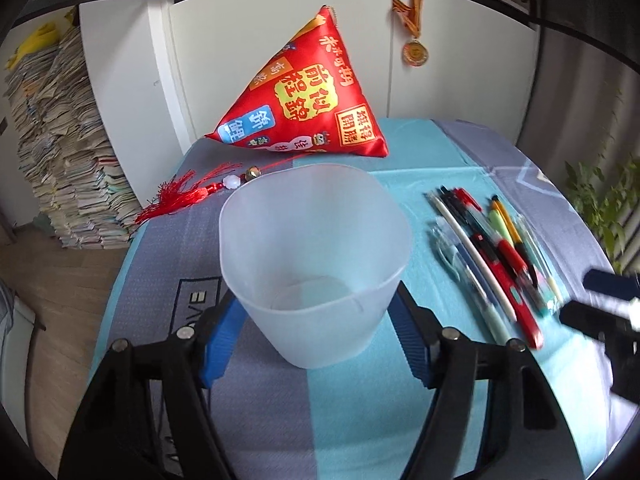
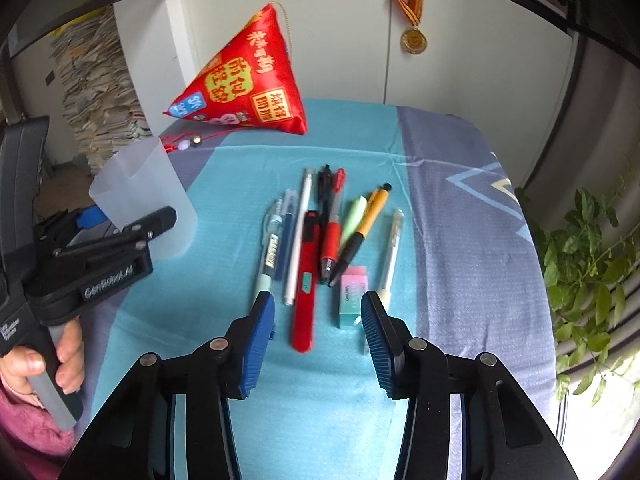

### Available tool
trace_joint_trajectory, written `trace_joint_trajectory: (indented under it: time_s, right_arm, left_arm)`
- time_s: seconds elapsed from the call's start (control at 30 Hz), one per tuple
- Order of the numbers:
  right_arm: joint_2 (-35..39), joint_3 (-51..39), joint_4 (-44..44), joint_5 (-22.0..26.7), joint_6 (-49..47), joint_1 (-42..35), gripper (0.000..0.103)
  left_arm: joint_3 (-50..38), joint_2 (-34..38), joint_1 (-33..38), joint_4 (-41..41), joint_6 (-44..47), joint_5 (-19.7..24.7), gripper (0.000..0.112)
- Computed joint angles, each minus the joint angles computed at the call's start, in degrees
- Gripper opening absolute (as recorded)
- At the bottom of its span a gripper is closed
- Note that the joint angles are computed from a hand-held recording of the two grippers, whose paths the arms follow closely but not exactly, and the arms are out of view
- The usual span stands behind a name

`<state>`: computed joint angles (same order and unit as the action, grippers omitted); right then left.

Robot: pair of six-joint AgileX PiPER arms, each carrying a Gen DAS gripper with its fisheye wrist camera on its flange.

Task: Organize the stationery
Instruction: 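Grasp the frosted plastic cup with the left gripper while the right gripper approaches the pens, then grasp the clear pen with the right gripper and drop it into the cup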

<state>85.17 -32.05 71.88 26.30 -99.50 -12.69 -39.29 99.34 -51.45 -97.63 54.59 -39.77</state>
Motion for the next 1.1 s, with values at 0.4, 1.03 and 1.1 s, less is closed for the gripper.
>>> trace_joint_trajectory:
  time_s: [0.4, 1.03, 1.1]
  right_arm:
    - [7.5, -7.6, -6.9, -2.8, 15.6, 13.3, 0.034]
    - [17.5, -16.3, -15.2, -11.6, 29.8, 21.5, 0.031]
    - [18.3, -17.2, -17.0, -11.8, 32.1, 22.1, 0.031]
  left_arm:
    - [8.8, -1.6, -6.3, 13.7, -10.5, -3.6, 0.073]
    - [13.8, -3.3, 0.1, 30.5, -30.1, 1.9, 0.07]
    - [13.6, -3.2, 0.1, 30.6, -30.2, 2.1, 0.07]
